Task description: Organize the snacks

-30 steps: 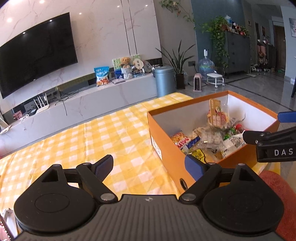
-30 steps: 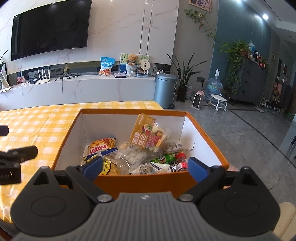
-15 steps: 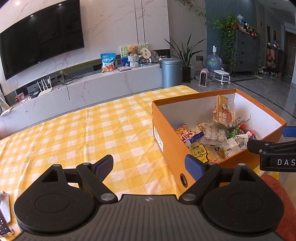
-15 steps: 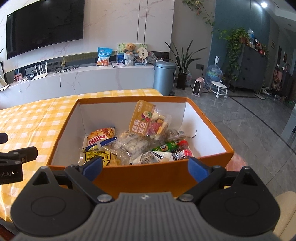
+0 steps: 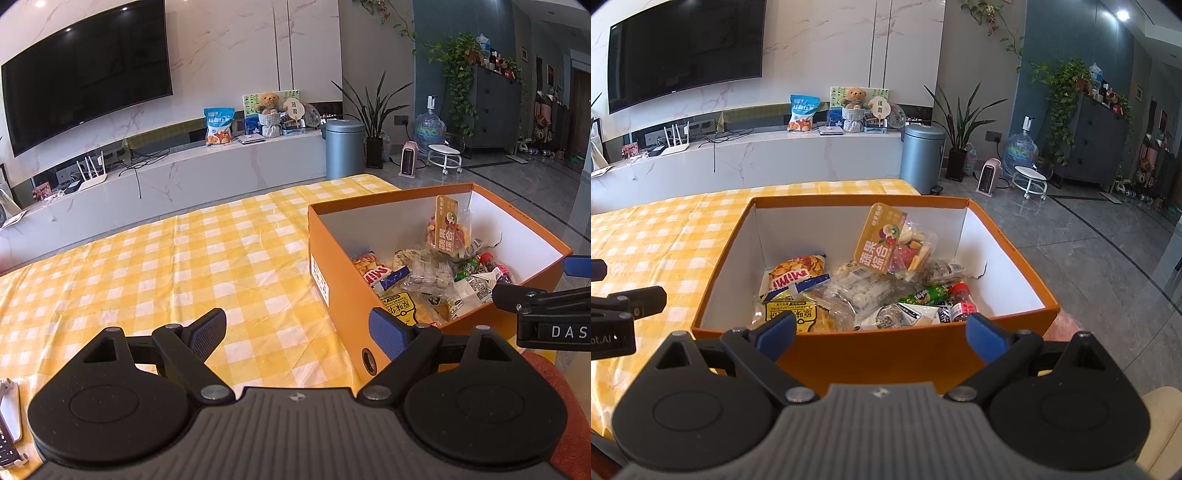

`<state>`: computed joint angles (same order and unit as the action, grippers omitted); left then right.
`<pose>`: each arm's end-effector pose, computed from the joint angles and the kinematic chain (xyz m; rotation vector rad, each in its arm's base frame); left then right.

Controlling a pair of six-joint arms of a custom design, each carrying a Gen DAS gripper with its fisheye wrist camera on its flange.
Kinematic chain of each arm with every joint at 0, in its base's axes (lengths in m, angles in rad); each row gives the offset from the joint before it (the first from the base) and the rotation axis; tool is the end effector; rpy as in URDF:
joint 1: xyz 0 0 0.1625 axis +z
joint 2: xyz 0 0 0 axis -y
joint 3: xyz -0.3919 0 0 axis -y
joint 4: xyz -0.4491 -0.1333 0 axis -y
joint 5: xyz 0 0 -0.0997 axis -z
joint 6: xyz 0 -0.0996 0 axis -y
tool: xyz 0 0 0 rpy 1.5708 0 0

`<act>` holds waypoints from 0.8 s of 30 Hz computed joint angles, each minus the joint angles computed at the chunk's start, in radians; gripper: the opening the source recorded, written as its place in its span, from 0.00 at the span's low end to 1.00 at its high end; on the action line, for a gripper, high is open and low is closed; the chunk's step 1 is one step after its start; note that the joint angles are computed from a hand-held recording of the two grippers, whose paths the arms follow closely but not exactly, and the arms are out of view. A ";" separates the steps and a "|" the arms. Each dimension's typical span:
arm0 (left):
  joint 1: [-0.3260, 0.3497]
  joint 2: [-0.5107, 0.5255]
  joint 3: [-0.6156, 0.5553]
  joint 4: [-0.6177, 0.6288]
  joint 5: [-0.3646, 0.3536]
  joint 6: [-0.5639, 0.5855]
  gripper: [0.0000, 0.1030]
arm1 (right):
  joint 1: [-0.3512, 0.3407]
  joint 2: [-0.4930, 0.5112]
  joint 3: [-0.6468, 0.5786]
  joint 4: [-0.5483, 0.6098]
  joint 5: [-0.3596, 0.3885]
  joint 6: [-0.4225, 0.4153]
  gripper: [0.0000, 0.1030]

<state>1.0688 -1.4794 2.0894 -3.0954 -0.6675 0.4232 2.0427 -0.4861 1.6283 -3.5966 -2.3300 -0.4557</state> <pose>-0.0617 -0.5520 0.3369 0.4806 2.0686 -1.0552 0.3542 -0.5515 -0.0317 0.6113 -2.1476 1.0449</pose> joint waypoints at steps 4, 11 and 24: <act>0.000 0.000 0.000 0.000 0.001 -0.002 0.99 | 0.000 0.000 0.000 0.000 0.000 0.000 0.93; 0.002 -0.001 0.000 -0.002 -0.001 0.002 0.99 | 0.001 0.000 0.002 -0.002 -0.002 -0.002 0.93; 0.000 -0.002 0.000 -0.003 -0.001 0.000 0.99 | -0.001 0.004 -0.001 -0.007 0.000 -0.010 0.93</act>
